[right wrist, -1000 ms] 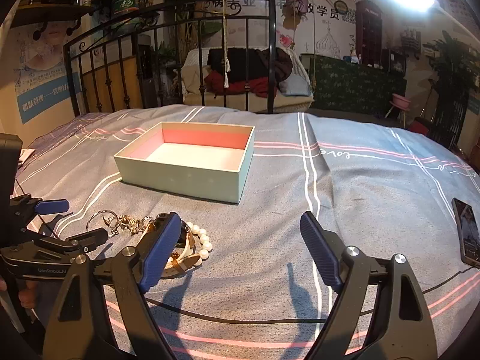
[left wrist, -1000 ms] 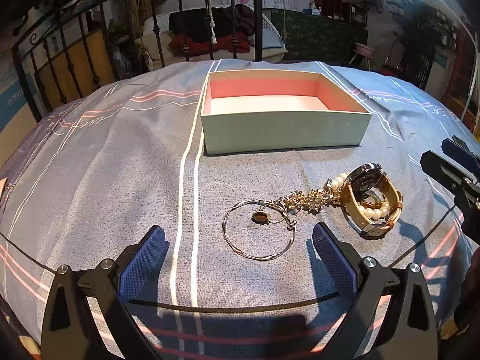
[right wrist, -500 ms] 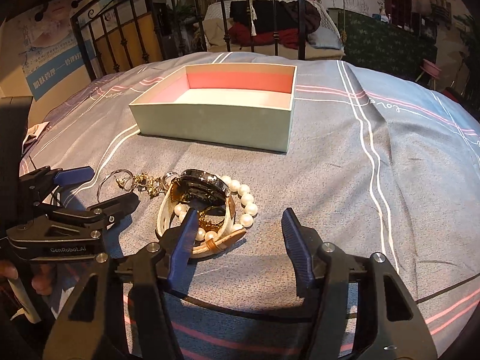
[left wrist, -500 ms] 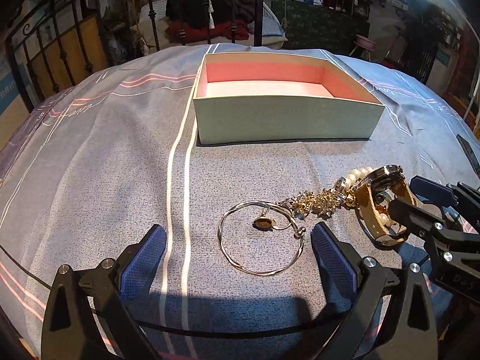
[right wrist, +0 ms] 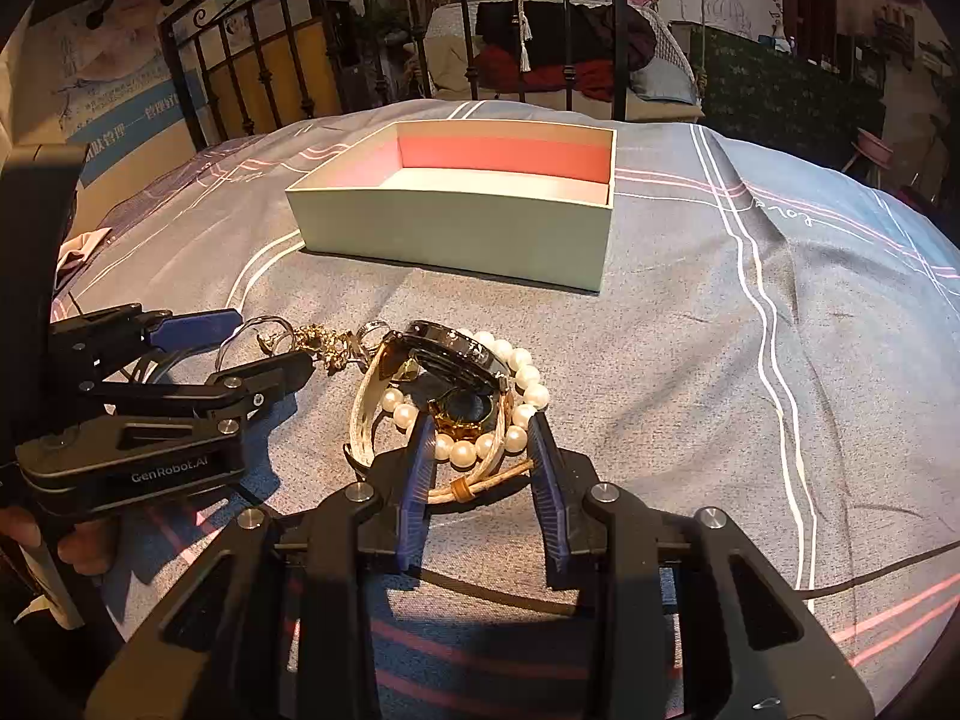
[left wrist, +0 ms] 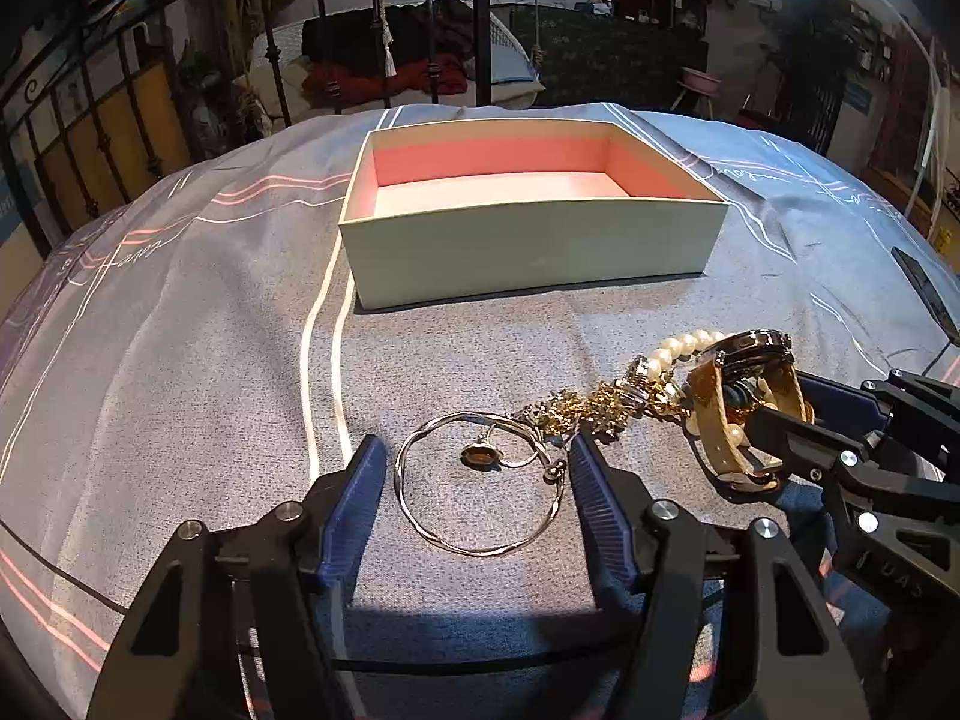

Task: Organize jewelry
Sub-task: 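Lower the left tool onto the twisted silver bangle and close while right tool approaches the watch, then carry the silver bangle into the box and open the left tool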

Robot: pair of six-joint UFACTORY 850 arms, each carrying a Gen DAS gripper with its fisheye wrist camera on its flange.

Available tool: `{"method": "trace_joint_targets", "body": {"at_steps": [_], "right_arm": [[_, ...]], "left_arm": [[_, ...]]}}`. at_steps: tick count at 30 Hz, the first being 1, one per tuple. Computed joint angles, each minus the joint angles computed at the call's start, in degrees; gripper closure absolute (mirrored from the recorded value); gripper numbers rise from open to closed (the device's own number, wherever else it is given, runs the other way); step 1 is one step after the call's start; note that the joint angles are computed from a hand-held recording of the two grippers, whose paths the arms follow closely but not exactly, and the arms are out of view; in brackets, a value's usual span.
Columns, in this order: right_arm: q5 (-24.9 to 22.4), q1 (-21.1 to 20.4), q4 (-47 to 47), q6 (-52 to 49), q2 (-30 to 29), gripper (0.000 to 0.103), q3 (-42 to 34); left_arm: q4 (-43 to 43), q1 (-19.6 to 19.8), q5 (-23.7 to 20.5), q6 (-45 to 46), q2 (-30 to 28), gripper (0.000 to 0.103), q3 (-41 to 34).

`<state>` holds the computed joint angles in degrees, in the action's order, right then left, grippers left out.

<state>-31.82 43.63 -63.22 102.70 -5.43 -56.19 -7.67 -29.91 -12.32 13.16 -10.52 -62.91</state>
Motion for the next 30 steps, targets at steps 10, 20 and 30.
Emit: {"method": "trace_joint_targets", "body": {"at_steps": [10, 20, 30], "right_arm": [[-2.0, 0.8, -4.6, 3.9, 1.4, 0.081, 1.2], [-5.4, 2.1, -7.0, 4.3, 2.1, 0.082, 1.3], [-7.7, 2.6, -10.3, 5.1, 3.6, 0.083, 1.6]], "left_arm": [[-13.0, 0.9, 0.2, 11.7, 0.8, 0.048, 0.5], [-20.3, 0.6, 1.0, 18.1, 2.4, 0.048, 1.1], [-24.6, 0.8, 0.7, 21.6, 3.0, 0.048, 1.0]]}}
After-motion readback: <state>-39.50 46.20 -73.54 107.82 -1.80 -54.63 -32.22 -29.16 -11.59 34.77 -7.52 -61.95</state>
